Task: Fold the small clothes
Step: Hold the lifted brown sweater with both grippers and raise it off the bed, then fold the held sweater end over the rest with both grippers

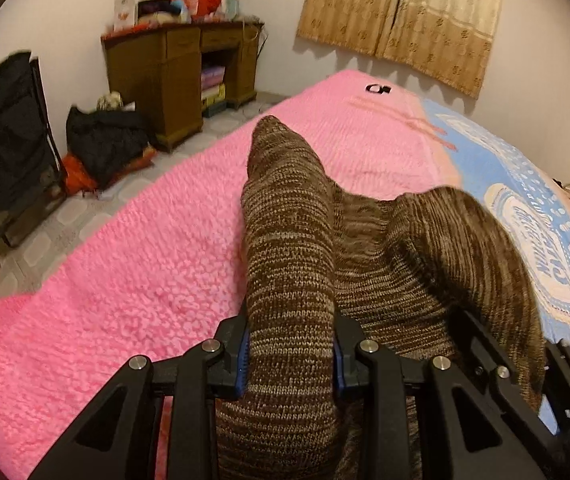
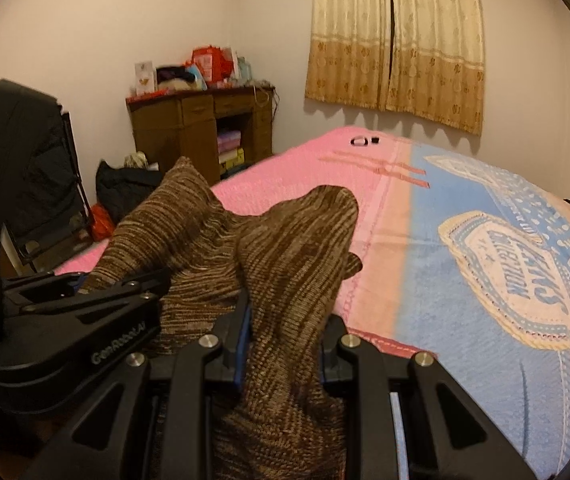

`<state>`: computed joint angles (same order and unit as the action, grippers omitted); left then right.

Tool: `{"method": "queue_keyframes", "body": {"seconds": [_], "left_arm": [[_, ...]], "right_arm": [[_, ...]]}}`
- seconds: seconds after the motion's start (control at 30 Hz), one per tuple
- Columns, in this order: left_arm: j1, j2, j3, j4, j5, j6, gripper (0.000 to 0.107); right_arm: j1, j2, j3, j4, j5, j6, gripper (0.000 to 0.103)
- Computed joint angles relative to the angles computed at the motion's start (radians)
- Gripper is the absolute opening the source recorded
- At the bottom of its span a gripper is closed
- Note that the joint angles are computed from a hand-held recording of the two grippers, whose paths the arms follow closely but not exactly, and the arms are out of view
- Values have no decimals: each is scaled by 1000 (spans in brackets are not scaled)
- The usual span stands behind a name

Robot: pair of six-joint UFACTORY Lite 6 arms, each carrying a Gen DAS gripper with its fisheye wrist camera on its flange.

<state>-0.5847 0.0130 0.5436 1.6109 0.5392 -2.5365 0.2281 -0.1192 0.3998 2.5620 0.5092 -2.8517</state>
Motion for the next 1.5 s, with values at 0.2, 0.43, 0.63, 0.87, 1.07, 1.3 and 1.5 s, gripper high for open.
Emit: {"method": "queue_keyframes", "body": {"seconds": [0.2, 0.43, 0.63, 0.87, 1.07, 1.3, 1.5], "left_arm": [[99, -14, -58, 239, -98, -222, 58], [75, -247, -164, -122, -184, 153, 72], [-212, -511, -374, -206, -66, -43, 75], [-397, -377, -323, -227, 65, -126, 69], [-302, -837, -567, -378, -43, 40, 25], [-484, -640, -420, -527, 161, 126, 37], [-420, -697, -311, -536, 260, 347, 40]], "right_arm": [[-40, 234, 174, -228, -73, 242, 28], [-240, 246, 217, -811, 35, 748, 54], [-593, 144, 85, -1161, 289, 877, 55], [-615, -25, -116, -1147, 244, 752, 29], [-704, -60, -81, -1385, 383, 947, 21], [-821, 115, -29, -1418, 422, 848, 23], [-961, -171, -114, -1476, 473, 781, 26]]}}
